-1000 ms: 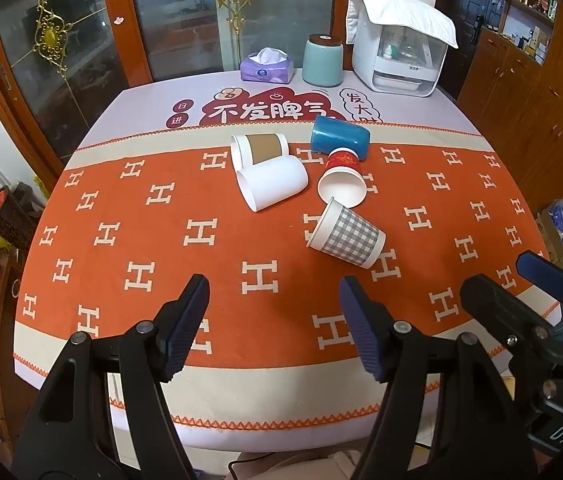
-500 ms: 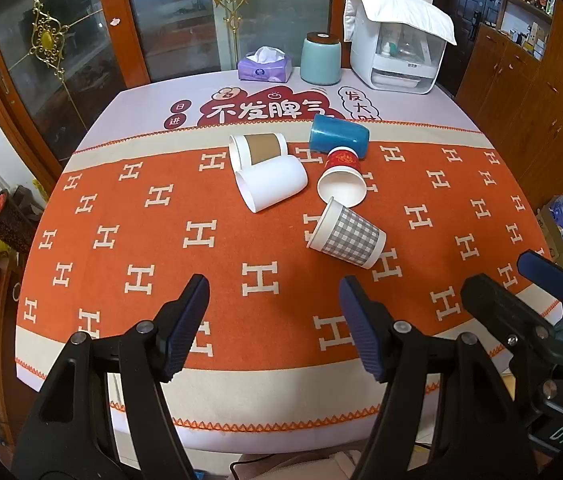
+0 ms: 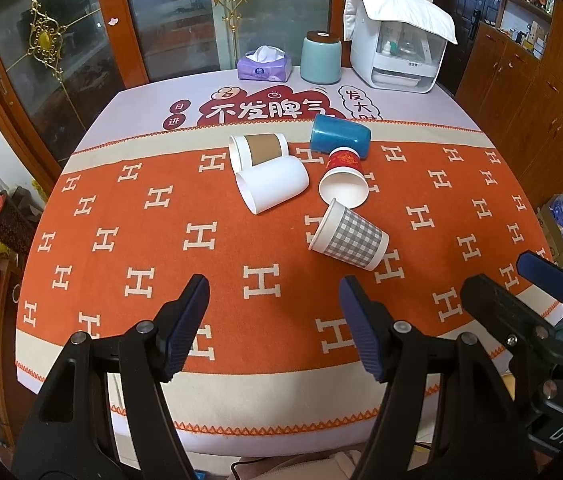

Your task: Flip cup upside down

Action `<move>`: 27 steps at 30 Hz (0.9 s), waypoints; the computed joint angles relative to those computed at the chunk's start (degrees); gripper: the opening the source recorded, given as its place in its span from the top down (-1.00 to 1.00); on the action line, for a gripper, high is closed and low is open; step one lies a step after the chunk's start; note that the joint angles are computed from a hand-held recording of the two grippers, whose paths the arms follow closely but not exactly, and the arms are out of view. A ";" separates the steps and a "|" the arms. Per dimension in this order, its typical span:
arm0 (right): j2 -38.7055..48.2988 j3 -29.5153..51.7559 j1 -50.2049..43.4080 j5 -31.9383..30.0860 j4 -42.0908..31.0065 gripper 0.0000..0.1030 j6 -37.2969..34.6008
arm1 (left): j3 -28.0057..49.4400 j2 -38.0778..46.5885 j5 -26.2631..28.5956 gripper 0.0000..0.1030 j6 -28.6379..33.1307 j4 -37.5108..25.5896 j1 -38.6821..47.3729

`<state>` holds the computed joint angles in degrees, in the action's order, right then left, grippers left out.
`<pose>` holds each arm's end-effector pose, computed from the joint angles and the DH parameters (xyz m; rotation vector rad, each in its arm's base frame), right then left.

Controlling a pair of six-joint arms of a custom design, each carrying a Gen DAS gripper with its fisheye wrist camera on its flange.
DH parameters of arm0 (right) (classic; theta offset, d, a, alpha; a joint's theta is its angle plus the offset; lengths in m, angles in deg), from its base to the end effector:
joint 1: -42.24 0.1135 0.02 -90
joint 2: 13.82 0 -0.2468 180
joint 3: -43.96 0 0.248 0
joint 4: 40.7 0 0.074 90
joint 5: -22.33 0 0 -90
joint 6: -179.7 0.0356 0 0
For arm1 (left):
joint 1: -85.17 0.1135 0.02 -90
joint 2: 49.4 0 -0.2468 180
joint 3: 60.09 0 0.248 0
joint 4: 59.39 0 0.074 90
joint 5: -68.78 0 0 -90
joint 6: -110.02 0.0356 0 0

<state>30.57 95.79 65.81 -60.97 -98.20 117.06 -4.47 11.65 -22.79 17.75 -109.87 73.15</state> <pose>0.1481 0.0601 0.2344 0.1332 2.4493 0.2535 0.2045 -0.0425 0.2152 0.2058 2.5389 -0.0625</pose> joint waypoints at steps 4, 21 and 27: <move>0.11 -0.04 -0.08 0.17 0.30 -0.60 -0.12 | 0.08 0.37 0.25 -0.26 0.08 0.40 -0.04; 3.67 1.10 0.27 0.17 2.06 -0.60 1.30 | 2.36 4.09 1.89 -0.26 2.66 1.95 1.22; 6.66 1.16 -2.37 -1.97 3.45 -0.60 2.15 | 4.54 7.21 8.35 -0.26 6.63 2.42 4.31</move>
<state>37.23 96.95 63.44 -62.94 -94.74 119.21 0.08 18.86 -14.44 24.37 -107.45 77.45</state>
